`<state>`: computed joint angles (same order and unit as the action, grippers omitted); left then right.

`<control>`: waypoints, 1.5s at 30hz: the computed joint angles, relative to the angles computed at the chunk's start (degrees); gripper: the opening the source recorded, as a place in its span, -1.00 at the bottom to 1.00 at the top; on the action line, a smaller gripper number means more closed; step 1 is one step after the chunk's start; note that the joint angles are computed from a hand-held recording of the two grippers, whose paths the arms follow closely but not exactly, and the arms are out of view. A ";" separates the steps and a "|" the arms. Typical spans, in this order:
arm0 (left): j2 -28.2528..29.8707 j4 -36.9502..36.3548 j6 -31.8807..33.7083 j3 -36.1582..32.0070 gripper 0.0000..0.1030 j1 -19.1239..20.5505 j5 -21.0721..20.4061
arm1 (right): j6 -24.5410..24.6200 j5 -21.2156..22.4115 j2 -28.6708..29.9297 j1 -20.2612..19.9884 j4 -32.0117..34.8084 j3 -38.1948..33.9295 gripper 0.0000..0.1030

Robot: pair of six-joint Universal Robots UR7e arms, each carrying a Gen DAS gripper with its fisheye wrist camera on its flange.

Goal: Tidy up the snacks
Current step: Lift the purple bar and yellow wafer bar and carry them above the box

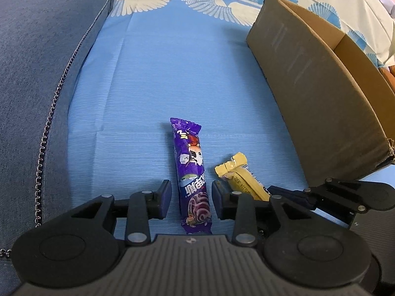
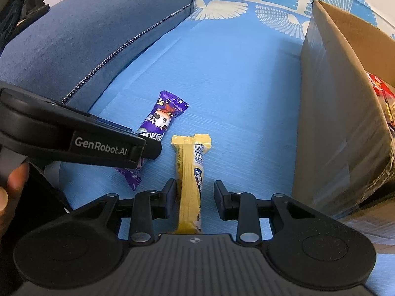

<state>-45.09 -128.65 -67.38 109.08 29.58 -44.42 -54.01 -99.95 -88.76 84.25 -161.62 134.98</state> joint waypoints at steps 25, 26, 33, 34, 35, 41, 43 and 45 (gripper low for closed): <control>-0.27 -1.22 -1.56 1.52 -0.59 -1.65 3.29 | -5.24 3.92 -2.43 -0.86 -6.53 2.50 -0.69; -0.51 -1.79 -1.85 2.08 -0.59 -2.12 4.15 | -5.22 4.72 -2.96 -1.04 -6.47 2.62 -0.69; -2.96 -2.56 -7.61 5.98 -0.59 -6.03 11.41 | -5.50 10.60 -6.55 -2.40 -6.41 3.16 -0.69; -3.13 -2.01 -8.60 6.07 -0.59 -6.31 12.03 | -5.77 11.66 -7.04 -2.60 -6.77 3.37 -0.69; -3.22 -1.03 -9.72 5.81 -0.59 -6.51 12.56 | -5.89 12.70 -7.43 -2.70 -7.27 3.56 -0.69; -3.13 1.94 -14.21 5.17 -0.59 -6.70 13.05 | -4.87 17.49 -9.48 -3.45 -6.09 2.91 -0.69; -3.16 3.26 -15.04 4.60 -0.59 -6.54 12.92 | -5.09 18.75 -10.11 -3.82 -5.71 2.77 -0.69; -2.87 4.23 -15.49 3.91 -0.59 -6.13 12.85 | -4.95 19.59 -10.22 -4.01 -5.56 2.30 -0.69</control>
